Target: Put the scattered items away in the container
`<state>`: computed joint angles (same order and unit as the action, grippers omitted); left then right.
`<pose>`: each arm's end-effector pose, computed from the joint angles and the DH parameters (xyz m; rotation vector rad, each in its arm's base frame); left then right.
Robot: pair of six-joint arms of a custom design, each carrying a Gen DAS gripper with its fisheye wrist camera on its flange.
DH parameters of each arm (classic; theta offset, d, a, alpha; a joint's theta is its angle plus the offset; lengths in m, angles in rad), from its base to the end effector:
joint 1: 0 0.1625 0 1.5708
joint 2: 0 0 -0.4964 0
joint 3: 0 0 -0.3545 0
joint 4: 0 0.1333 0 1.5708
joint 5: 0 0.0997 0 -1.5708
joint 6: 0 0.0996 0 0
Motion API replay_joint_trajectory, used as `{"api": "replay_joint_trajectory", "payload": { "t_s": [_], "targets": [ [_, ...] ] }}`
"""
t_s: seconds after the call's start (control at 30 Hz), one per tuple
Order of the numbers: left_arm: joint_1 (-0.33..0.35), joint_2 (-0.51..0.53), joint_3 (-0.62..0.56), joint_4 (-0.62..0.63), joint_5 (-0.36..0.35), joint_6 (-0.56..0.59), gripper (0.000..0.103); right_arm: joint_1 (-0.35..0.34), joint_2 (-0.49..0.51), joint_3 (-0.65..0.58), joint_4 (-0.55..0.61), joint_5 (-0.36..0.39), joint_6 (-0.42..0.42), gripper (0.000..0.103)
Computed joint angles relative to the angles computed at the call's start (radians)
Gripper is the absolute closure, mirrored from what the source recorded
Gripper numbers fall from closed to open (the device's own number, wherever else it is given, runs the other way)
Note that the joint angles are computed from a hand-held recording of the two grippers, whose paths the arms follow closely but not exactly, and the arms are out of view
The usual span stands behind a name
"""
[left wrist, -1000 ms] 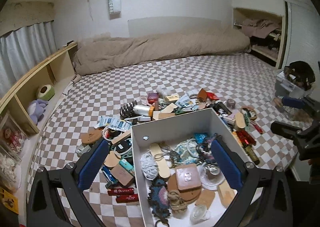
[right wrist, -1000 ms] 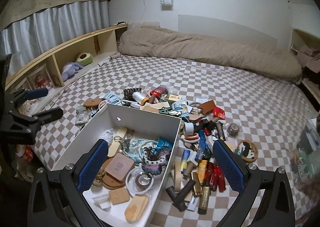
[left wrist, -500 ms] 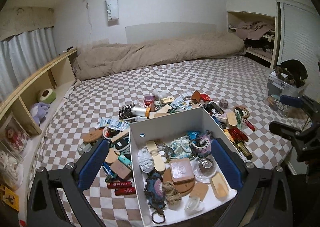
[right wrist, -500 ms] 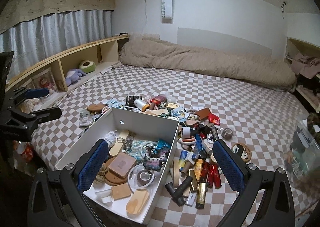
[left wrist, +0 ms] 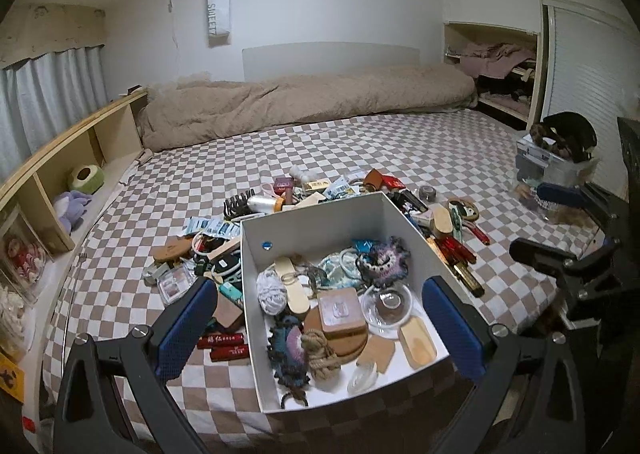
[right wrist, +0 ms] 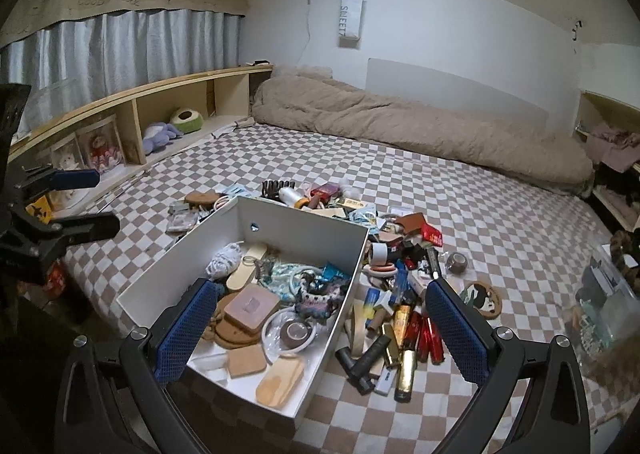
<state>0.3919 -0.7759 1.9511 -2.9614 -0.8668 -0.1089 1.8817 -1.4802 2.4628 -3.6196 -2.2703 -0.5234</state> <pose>-0.4832 -0.4137 0.1302 1.2320 2.2805 -0.7950 0.1749 -0.3183 0.4124 0.4380 -2.1048 1.1519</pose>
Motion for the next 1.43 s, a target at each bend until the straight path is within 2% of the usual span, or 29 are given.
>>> {"api": "replay_joint_trajectory", "payload": {
  "t_s": [0.7,1.43],
  "targets": [
    [-0.016,-0.012,0.085,-0.034,0.043,-0.063,0.000,0.033,0.041,0.091,-0.166,-0.055,-0.041,0.000],
    [-0.025,-0.004,0.101,-0.015,0.099,-0.102,0.000,0.026,0.035,0.108,-0.173,-0.053,-0.027,0.000]
  ]
}}
